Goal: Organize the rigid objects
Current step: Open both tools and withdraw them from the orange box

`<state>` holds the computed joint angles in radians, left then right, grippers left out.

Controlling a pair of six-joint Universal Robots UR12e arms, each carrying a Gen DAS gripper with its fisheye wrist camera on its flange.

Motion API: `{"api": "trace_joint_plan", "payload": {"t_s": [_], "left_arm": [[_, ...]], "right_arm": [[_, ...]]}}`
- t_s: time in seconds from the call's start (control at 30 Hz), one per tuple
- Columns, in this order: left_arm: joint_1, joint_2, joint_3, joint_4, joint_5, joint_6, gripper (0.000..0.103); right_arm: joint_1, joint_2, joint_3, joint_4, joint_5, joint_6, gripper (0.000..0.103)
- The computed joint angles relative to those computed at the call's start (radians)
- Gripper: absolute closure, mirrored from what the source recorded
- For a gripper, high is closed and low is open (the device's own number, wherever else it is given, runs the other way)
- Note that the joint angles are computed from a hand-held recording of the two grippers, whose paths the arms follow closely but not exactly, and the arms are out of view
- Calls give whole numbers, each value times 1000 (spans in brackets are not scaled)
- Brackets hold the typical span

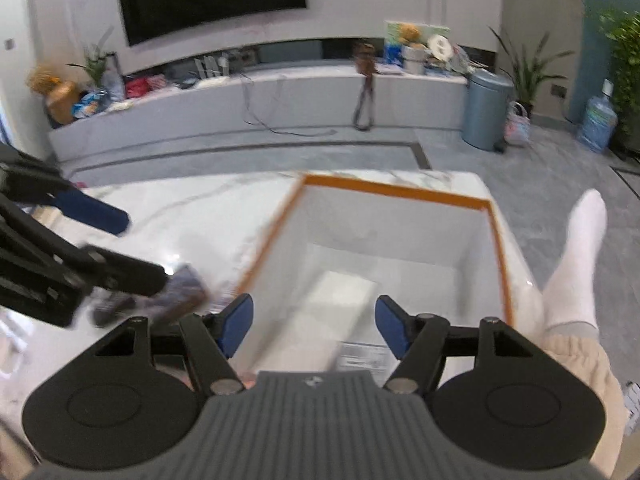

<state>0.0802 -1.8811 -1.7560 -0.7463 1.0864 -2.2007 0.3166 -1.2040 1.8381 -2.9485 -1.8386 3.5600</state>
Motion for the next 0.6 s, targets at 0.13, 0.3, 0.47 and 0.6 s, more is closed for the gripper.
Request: {"api": "trace_joint_plan", "payload": {"t_s": [0.13,0.3,0.47,0.6], "left_arm": [[43,21,-22,-8,-19,11,24],[90,32,-45,7,-10,5,24],[131,36,-61,9,-28,-18,25],[150,30,-70,3,-34,-8,25]], "right_arm": [[34,1,-12,-27,36,-20,38],[68,8,-27,-17,89,4,39],[99,14,-33,-4,108,24,39],[112,26,-42,53,140,71,39]]}}
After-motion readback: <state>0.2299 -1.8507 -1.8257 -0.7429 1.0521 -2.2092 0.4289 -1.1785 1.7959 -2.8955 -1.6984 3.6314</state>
